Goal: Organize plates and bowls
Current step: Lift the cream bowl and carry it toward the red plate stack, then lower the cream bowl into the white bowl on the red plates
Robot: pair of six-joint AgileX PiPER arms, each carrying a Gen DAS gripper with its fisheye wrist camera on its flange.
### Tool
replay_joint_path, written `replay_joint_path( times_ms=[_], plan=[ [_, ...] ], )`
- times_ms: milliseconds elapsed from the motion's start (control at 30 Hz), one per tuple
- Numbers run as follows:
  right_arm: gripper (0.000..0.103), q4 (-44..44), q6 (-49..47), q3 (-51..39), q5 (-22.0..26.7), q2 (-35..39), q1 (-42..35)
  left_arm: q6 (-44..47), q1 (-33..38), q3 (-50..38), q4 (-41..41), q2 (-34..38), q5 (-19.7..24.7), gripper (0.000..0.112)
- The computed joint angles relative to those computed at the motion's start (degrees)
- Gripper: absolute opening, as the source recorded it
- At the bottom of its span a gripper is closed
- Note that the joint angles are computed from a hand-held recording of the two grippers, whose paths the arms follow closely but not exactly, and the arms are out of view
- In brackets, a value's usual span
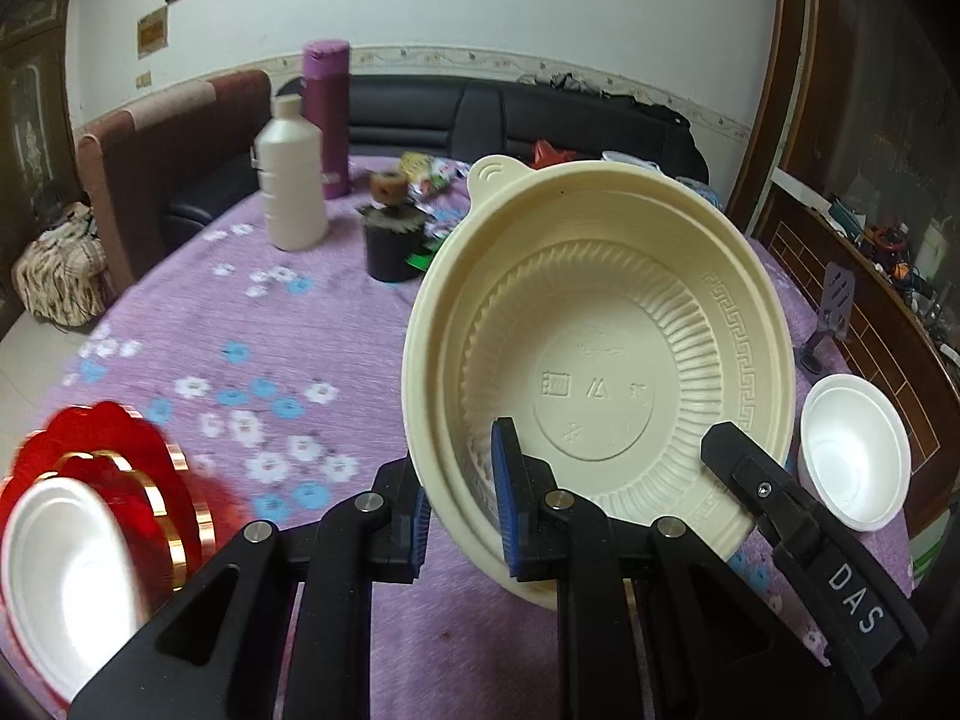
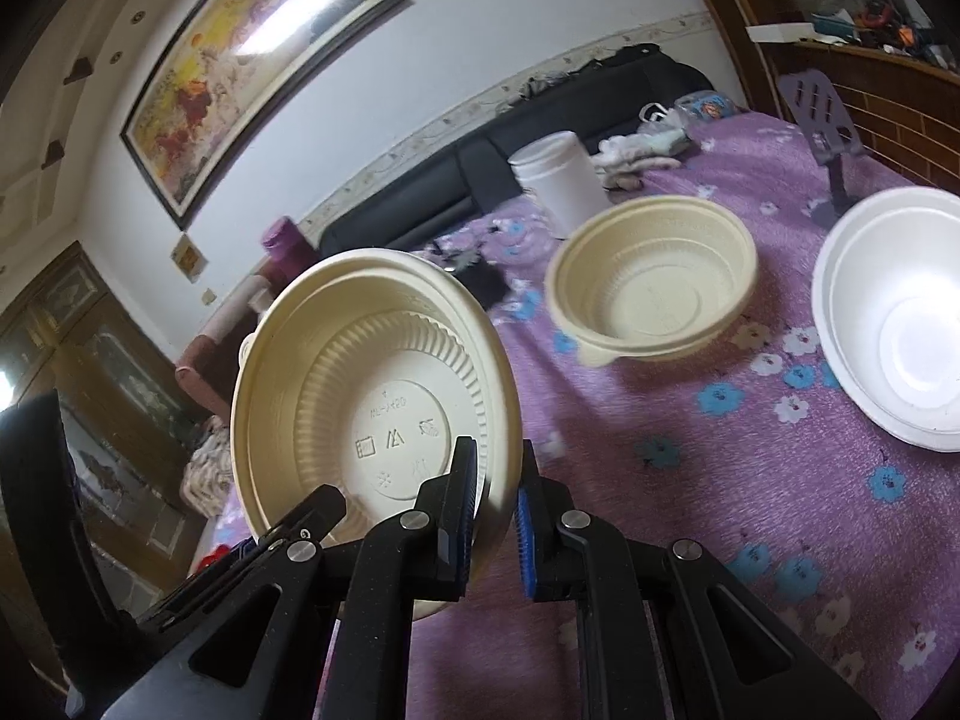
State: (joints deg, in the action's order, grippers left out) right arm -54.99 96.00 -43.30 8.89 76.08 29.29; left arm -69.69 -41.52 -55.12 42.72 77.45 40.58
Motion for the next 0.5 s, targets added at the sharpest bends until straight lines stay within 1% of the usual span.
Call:
replay_joint_path(
  times_ms=[33, 100, 233, 300, 400, 500],
  plan=[
    [0.011, -1.03, 1.27, -0.12, 0.64, -0.45, 1.16, -0.17, -0.25, 0.63, 0.16, -1.45, 0.90, 0.017],
    [0.011, -0.21, 1.06, -0.64, 1.94, -1.37, 3.79, -0.28, -0.94, 2.26, 0.56, -5.27, 3.34, 0.017],
    [0.011, 2.32, -0.54, -2.55, 5.42, -2.63, 10.21, 2.01, -0.59, 5.53, -1.51, -13.43, 6.95, 0.017],
    [0.011, 5.10, -3.29, -4.25, 6.66, -2.48, 13.54, 3.38, 0.11, 7.31, -2.30, -18.30, 9.28, 0.018],
    [0.011, 6.83, -5.36, -7.26, 8.37, -0.93, 18.38, 8.98, 4.34, 9.46, -6.54, -24.81, 10.82, 0.018],
    [0.011, 11.28, -9.50, -10.58, 8.57, 1.78, 21.96, 17.57, 12.07, 11.16, -13.09, -29.87, 10.60, 0.018]
  ],
)
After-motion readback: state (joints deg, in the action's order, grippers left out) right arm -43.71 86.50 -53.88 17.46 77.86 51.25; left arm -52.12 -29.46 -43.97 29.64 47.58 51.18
